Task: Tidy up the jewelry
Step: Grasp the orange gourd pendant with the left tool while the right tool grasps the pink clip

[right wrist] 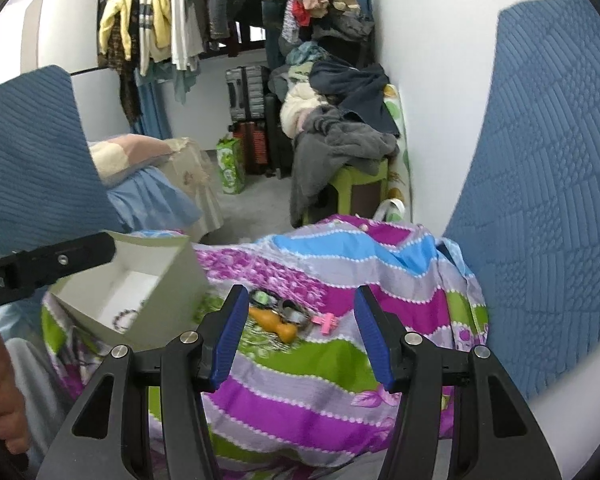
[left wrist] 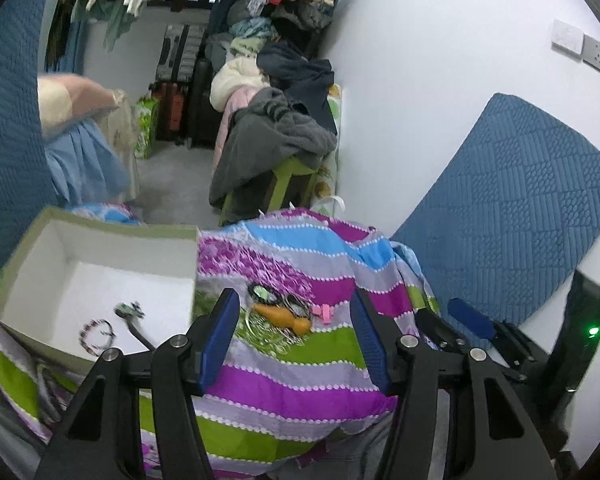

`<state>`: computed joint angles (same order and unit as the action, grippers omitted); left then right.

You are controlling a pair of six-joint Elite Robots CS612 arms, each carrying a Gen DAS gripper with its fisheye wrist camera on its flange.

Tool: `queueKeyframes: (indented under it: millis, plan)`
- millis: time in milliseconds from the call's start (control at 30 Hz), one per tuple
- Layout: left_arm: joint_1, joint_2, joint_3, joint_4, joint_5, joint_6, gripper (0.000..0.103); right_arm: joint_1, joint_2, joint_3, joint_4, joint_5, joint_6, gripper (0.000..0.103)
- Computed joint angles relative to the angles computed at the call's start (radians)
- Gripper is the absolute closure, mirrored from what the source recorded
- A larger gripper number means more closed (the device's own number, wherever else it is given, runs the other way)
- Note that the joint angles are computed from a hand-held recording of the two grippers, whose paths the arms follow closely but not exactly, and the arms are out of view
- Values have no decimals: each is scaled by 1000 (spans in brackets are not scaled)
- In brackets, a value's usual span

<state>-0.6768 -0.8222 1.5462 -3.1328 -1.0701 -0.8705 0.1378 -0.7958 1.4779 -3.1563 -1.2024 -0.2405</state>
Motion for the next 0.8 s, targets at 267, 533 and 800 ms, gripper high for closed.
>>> queueKeyframes:
  millis: [267, 533, 800]
  plan:
    - [17, 62, -47, -6, -75, -22, 47, -13, 53, -49, 111, 6, 17, 51]
    - [34, 133, -134, 53, -145, -24, 52, -20, 118, -139, 185, 70, 7, 61]
    - [60, 211, -223, 107, -208, -77, 52, -21, 192, -263, 329, 122, -51, 70]
